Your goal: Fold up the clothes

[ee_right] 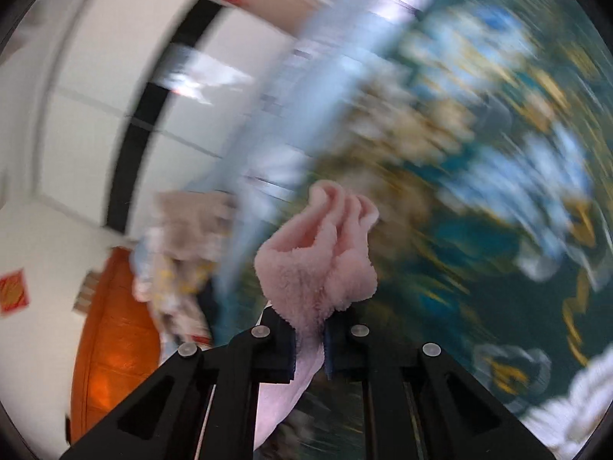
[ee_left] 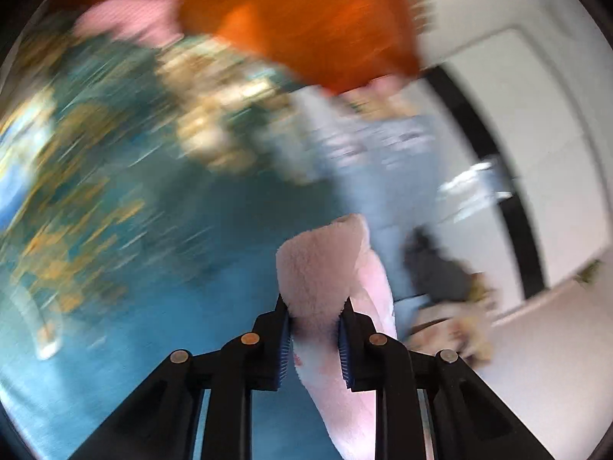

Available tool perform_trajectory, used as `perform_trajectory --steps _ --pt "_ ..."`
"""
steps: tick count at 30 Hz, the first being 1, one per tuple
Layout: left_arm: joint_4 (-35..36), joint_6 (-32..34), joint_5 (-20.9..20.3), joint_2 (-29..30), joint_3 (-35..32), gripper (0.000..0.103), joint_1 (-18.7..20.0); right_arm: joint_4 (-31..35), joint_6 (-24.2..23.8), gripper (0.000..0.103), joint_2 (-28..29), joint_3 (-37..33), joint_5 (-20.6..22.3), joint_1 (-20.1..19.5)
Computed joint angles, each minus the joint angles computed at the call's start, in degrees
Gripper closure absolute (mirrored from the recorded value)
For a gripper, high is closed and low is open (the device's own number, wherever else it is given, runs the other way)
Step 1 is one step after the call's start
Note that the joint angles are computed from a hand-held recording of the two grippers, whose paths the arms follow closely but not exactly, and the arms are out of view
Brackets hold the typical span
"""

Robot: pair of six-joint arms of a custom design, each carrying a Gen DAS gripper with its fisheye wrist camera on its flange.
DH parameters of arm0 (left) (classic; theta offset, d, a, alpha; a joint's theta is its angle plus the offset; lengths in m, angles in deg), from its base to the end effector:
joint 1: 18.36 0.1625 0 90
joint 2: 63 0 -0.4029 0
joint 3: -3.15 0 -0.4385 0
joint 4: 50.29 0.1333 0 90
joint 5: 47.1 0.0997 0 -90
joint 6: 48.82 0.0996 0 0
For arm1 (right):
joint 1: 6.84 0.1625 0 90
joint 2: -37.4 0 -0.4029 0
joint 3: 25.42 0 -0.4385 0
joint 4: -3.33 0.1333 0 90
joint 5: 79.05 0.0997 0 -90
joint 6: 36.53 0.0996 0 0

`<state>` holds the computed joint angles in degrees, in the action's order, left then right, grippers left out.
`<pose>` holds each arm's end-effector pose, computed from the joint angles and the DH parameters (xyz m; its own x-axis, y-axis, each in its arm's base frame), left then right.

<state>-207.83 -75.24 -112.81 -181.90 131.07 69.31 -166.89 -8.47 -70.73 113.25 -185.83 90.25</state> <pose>0.1592 -0.3746 0.4841 -0.8378 -0.5129 0.1871 -0.3926 0.3278 -0.8593 0.1518 -0.3736 0.3369 -0.9000 0.3905 -0.1938 0.3892 0.5195 -0.7607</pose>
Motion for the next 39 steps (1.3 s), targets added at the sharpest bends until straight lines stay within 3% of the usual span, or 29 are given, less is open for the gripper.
perform_trajectory --steps 5,11,16,18,20,24,26,29,31,32,34,36,39 --pt "-1.4 -5.0 -3.6 -1.4 4.1 0.08 6.4 2.8 2.1 0.092 -2.5 3.3 1.5 -4.3" --pt "1.0 -6.3 -2.1 -1.5 3.7 0.08 5.7 5.6 2.0 0.092 -5.1 4.1 3.1 -5.1" --pt "2.5 -7.7 -7.0 -3.3 4.1 0.075 7.4 8.5 1.1 0.087 -8.0 4.7 4.1 -6.2" --pt "5.5 -7.2 -5.8 -5.1 4.1 0.072 6.4 10.1 0.6 0.077 -8.2 3.7 2.1 -5.1" --pt "9.2 -6.9 -1.9 -7.4 4.2 0.07 4.0 10.4 0.4 0.068 -8.0 2.9 -1.6 -3.4" --pt "13.2 -6.7 3.8 -12.1 5.3 0.066 -0.6 5.4 2.1 0.061 -5.8 1.4 -16.1 2.7" --pt "15.4 -6.6 7.3 -14.0 5.6 0.066 -4.0 2.5 -1.2 0.061 -2.3 -0.7 -21.2 6.6" --pt "17.4 -6.3 11.5 -15.5 5.9 0.062 -9.8 -2.9 -9.7 0.059 7.2 -5.7 -16.6 10.8" --pt "17.9 -5.9 14.0 -16.0 6.4 0.057 -14.5 -5.2 -15.6 0.045 13.3 -9.7 -11.8 12.6" --pt "18.1 -6.2 15.5 -16.3 7.1 0.052 -17.0 -5.8 -18.5 0.034 16.2 -11.8 -9.2 13.3" --pt "18.5 -7.3 18.5 -17.0 8.9 0.048 -21.8 -1.4 -20.3 0.03 21.6 -15.5 1.1 12.5" --pt "19.1 -9.0 20.7 -17.3 10.9 0.047 -26.0 5.7 -20.5 0.03 29.1 -20.6 8.4 12.7" --pt "21.4 -12.9 20.9 -16.9 13.9 0.047 -29.5 13.4 -24.7 0.03 40.8 -28.8 11.7 15.7"
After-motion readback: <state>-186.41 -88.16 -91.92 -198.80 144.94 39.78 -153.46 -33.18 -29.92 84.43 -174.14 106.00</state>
